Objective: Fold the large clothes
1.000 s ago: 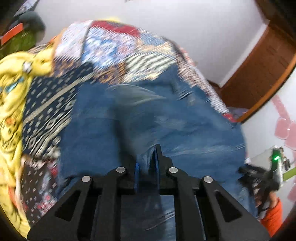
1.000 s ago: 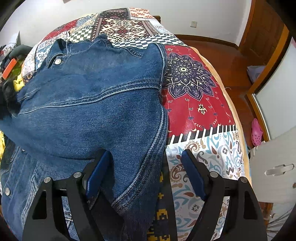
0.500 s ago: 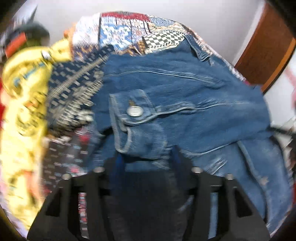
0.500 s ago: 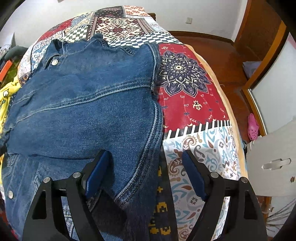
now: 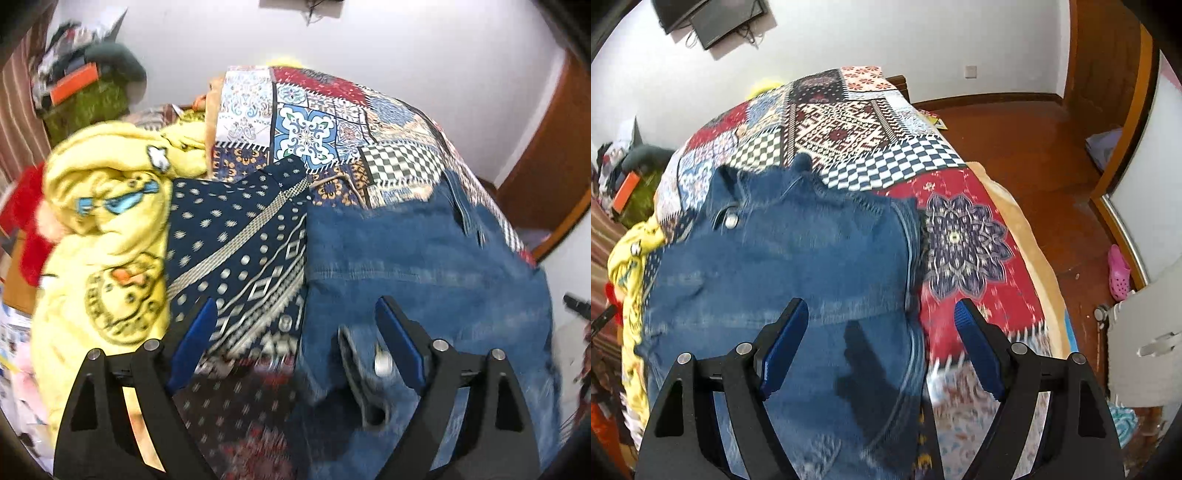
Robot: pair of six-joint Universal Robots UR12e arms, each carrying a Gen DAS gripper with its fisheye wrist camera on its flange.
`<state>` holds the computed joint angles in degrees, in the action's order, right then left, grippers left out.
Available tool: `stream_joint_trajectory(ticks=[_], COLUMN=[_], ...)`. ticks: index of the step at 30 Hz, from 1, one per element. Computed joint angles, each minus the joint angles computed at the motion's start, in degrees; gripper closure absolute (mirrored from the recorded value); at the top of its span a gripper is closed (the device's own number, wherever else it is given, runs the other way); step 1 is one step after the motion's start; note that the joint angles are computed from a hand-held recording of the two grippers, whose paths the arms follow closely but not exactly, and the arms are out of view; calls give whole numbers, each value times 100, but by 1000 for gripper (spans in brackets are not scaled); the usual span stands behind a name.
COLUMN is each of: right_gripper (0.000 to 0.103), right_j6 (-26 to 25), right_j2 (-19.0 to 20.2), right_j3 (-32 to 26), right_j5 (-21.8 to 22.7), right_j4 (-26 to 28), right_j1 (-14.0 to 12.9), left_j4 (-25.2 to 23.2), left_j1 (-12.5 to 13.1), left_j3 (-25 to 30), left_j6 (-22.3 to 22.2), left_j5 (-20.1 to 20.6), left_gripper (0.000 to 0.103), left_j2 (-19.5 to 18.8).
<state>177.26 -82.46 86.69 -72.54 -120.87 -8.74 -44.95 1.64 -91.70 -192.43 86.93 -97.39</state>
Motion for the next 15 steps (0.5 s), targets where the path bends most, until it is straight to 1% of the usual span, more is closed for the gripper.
stream_joint_trajectory(ticks=[3, 5, 7, 8, 9, 10, 11, 13, 14, 15], right_gripper=[24, 24, 25, 27, 34, 41, 45, 68, 75, 84], right_j6=[146, 191, 264, 288, 281, 269, 275, 286, 213, 134], right_j2=[204, 295, 413, 486, 510, 566, 636, 681, 714, 745], right_j3=[-137, -182, -265, -308, -329, -372, -418, -441, -482, -532], right_j5=[195, 400, 498, 510, 519, 529, 524, 432, 452, 470], right_j4=[98, 139, 255, 303, 349, 426, 496, 419, 425, 461], right_j1=[-40, -80, -91, -85, -86, -79, -67, -45, -41, -25], left_j4=[-167, -330, -458, -497, -519, -524, -464, -334, -198, -49], left_j1=[139, 198, 227, 238, 264, 296, 330, 376, 380, 381], left_j3=[230, 394, 517, 557, 589, 606, 592, 567, 543, 515], left_j6=[-156, -183, -182, -200, -273, -389, -521, -607, -601, -545], left_j5=[-579, -882, -1066, -1154, -1282, -1434, -1615, -1851, -1901, -1972], left_gripper=[16, 16, 16, 17, 19, 23, 27, 49, 55, 79], left_j2=[-284, -502, -678, -746, -824, -894, -950, -1019, -1037, -1040])
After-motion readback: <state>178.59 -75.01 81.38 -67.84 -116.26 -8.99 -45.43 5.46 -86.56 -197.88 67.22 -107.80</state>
